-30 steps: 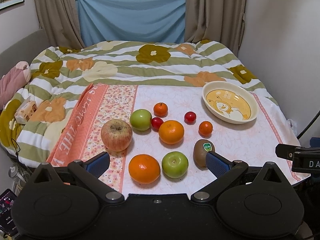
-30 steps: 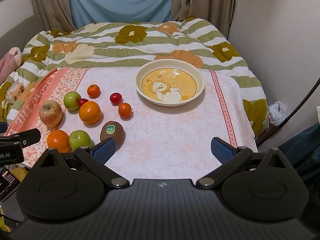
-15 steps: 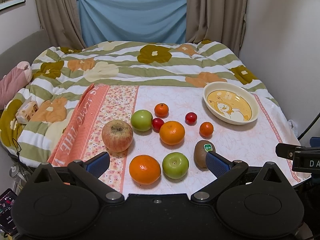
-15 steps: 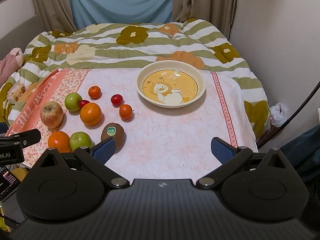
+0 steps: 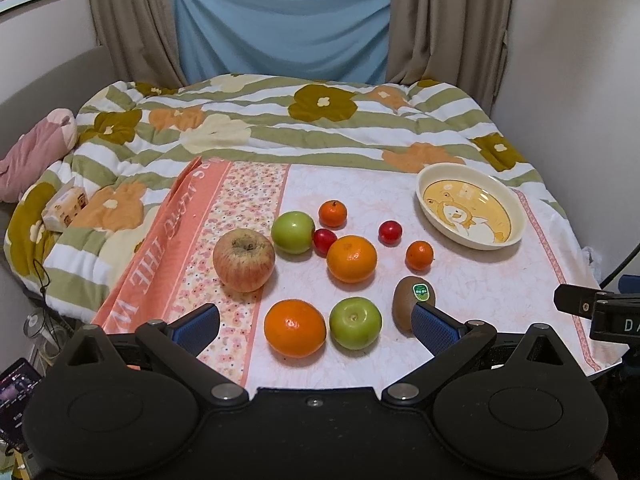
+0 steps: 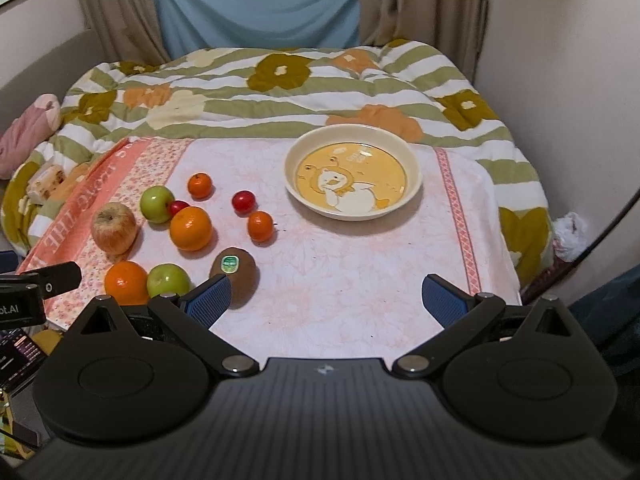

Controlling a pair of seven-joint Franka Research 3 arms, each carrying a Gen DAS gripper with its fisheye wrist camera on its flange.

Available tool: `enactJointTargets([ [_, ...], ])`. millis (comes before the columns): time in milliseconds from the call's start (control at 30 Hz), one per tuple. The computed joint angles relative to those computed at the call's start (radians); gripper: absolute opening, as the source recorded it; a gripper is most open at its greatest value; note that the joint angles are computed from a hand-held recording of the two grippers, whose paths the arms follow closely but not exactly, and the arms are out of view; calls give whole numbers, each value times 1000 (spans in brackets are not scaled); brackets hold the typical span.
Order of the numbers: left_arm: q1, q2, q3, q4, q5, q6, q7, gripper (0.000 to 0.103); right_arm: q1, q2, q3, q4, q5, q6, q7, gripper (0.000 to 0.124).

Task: Organize fruits
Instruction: 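Grasp the large mandarin orange with the left tool while the right tool grasps the kiwi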

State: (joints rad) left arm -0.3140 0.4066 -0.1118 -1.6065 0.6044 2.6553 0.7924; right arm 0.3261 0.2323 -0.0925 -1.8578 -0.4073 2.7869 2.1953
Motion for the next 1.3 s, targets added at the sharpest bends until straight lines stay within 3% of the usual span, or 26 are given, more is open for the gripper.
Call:
enactJointTargets([
  [100,-9,1,10,-4,17,-5,-25,103,-20,17,16,-1,32,33,-87,103],
  [300,-12,24,24,0,63,-1,-44,103,-62,73,62,10,228,119,-320,103],
  [433,16,59,12,9,32,19,10,103,-5,127,8,57,245,103,-304,103],
  [733,70,176,-8,73,-51,68,283,99,104,269,-89,173,251,104,-179,103],
  [1167,88,291,-10,127,-129,183,589,94,194,428,-159,305,247,76,-31,103],
  [1300,95,316,-24,147,-148,197,669,87,165,460,-119,356,265,31,-43,103],
])
